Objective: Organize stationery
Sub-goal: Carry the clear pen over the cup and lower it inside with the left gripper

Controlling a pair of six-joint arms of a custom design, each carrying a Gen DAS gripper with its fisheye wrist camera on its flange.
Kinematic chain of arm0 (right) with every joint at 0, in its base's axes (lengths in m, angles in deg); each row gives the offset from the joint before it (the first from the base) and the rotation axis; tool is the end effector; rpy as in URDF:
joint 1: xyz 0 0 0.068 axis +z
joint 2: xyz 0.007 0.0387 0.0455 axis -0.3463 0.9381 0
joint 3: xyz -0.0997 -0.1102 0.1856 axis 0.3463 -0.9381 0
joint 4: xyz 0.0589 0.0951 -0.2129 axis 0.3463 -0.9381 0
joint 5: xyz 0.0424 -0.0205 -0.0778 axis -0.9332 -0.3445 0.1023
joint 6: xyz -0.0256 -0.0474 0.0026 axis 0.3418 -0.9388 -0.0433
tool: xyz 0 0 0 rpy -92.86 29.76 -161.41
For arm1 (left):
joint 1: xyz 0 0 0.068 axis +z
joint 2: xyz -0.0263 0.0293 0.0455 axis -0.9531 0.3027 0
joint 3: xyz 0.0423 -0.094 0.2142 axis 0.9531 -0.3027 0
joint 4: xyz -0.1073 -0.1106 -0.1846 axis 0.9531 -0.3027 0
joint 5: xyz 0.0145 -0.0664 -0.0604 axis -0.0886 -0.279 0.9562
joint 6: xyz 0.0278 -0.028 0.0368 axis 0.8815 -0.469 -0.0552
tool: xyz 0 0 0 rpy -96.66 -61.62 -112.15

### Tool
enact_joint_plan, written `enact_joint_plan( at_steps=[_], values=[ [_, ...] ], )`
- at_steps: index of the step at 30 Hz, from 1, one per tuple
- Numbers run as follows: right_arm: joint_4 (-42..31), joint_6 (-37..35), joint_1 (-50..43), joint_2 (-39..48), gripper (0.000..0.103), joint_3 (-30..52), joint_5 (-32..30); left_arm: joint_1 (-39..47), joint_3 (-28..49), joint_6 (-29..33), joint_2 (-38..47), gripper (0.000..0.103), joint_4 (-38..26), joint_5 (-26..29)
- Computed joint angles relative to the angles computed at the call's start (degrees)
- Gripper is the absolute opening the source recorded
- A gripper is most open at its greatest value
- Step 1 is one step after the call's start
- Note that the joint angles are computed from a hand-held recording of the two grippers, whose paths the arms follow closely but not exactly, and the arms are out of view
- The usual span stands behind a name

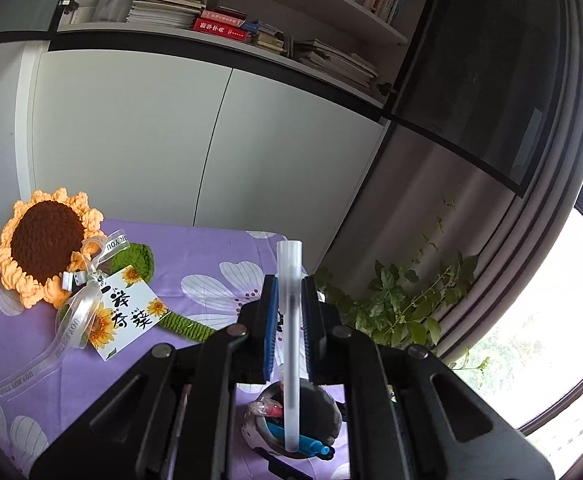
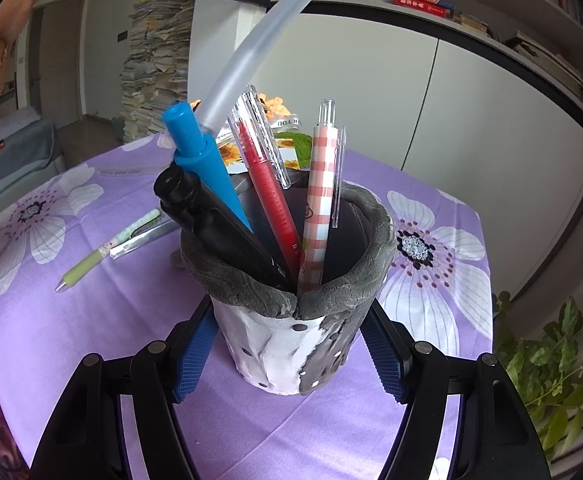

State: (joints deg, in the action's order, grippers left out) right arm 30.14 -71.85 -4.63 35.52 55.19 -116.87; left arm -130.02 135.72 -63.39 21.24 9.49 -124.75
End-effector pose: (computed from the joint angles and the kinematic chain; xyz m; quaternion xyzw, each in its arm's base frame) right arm 0.2344 0.0836 0.0946 -0.4773 0.7655 0.1668 0.3980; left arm 0.1971 -0.2634 0.2297 -0.1250 0.8394 -0.1223 0.5147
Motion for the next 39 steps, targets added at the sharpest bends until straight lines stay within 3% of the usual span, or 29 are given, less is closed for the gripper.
enact_joint_plan(
  at_steps=[14, 26, 32, 39],
  values=[
    [-0.7, -0.1, -0.4, 1.0, 0.072, 1.2, -0.5, -0.6, -2.8, 2.1, 0.2, 0.009, 5.4, -1.5],
    [0.2, -0.4, 0.1, -0.1, 0.072, 0.0, 0.1, -9.8, -1.1, 6.7, 3.4, 0.01, 4.6, -16.5],
    [0.5, 0.0, 0.4, 0.5, 0.072, 0.5, 0.4, -10.9, -0.4, 10.1, 5.1, 0.01, 6.0, -18.5],
    [0.5, 0.0, 0.3, 0.5, 0.072, 0.4, 0.3, -13.6, -1.5, 8.6, 4.4, 0.01, 4.1, -22.5]
  ],
)
